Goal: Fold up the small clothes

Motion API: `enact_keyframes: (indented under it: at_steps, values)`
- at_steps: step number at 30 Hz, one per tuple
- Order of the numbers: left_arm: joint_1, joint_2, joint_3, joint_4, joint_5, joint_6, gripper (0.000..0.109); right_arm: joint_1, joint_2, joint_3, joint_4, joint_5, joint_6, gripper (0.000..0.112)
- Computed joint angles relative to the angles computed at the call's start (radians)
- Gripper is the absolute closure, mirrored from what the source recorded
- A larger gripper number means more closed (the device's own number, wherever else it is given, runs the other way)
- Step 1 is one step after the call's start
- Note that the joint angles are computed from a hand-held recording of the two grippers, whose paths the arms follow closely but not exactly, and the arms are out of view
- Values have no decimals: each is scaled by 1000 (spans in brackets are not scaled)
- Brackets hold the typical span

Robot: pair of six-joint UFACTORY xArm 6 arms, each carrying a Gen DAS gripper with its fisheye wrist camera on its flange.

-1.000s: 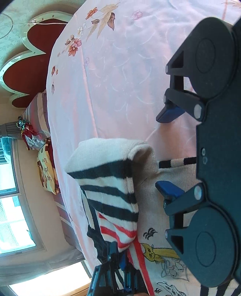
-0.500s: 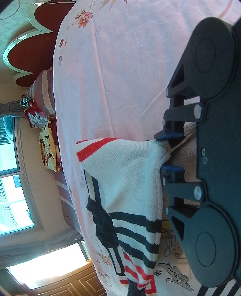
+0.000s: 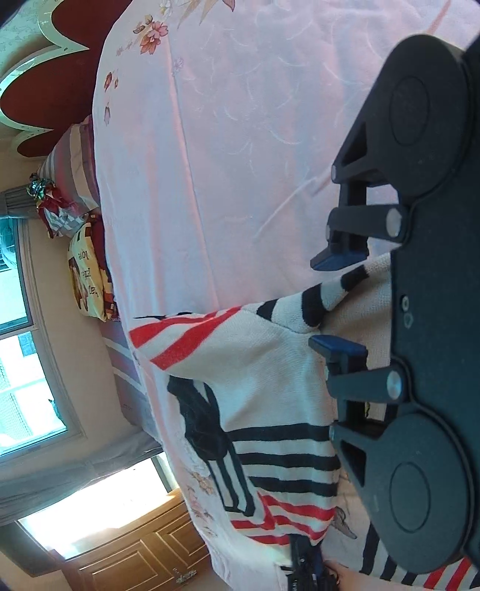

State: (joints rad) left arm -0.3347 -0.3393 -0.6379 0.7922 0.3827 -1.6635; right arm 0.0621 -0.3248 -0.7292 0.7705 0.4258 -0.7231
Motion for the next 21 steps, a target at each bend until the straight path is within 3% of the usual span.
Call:
enact_keyframes:
  at_steps: [2,7,14,15,16,17,18,21]
  values:
    - [-7,-38,19,85,35,-65,20,2,42,-44,27,-9,-9,67]
    - [2,-107,45,106,69,-56,20,30,194,-186,65,-30,0,51]
    - [-4,-106,51,113,66,-50,20,48,447,-448,144,32,35,51]
    - [-10,-93,41,135,61,-62,20,50,473,-478,156,36,39,53]
    - [-16,-76,28,152,54,-64,20,53,504,-511,147,36,56,62]
    - [-20,-57,15,166,45,-64,20,55,528,-535,124,36,80,82]
    - [-19,-36,3,176,31,-62,20,59,544,-548,86,29,108,89]
    - [-10,52,-35,133,-14,-2,20,84,559,-507,-97,-148,207,90]
